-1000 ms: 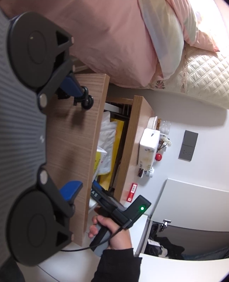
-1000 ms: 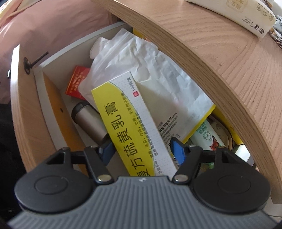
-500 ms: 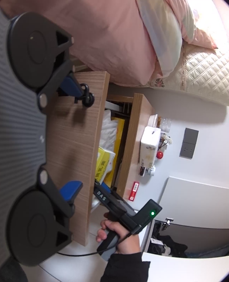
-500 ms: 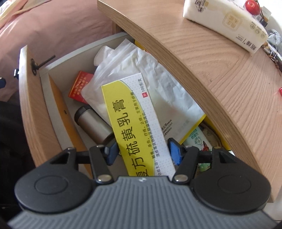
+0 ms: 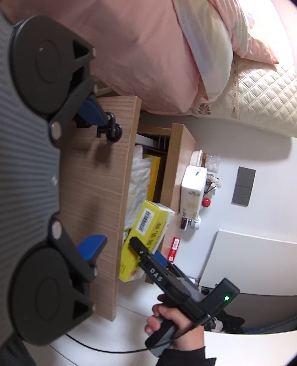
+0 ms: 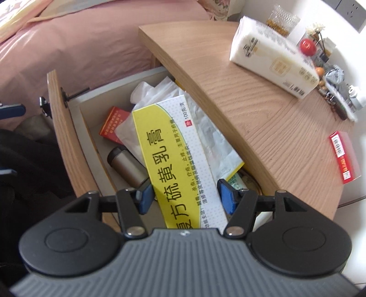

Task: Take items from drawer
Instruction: 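Close the right gripper on the yellow box and lift it out, then lower the yellow box onto the nightstand top and open the right gripper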

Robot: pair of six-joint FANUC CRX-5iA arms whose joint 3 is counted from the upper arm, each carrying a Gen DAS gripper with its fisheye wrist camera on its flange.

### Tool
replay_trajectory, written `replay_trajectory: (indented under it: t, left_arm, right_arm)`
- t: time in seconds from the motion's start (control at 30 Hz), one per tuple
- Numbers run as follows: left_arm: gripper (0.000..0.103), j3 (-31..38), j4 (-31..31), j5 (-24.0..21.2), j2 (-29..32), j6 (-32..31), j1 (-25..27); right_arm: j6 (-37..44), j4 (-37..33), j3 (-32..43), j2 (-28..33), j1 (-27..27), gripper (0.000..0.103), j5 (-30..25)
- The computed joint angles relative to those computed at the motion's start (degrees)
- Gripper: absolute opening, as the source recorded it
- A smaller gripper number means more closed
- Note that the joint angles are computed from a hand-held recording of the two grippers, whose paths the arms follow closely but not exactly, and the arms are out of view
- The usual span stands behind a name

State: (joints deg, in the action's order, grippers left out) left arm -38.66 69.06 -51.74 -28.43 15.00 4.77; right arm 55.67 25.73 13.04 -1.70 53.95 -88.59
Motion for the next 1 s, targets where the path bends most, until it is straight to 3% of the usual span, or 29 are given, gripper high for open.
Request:
replay_trajectory:
  t: [0.2, 0.43, 1.0]
  left_arm:
    - [0.103, 0.0, 0.1, -0.5, 0.0, 0.0, 0.1]
    - [0.103, 0.4, 0.1, -0.7, 0.4, 0.3, 0.2]
    - [0.103, 1.5, 0.6, -3.0, 2.1, 3.1, 1.0]
  right_arm:
    - [1.9, 4.2, 5.5, 2.2, 1.1, 0.063, -2.9]
    - [5.7, 7.2, 11.5, 5.3, -1.5, 0.063, -5.8]
    - [14.6, 0.4, 16.2, 9.4, -12.5, 0.061, -5.8]
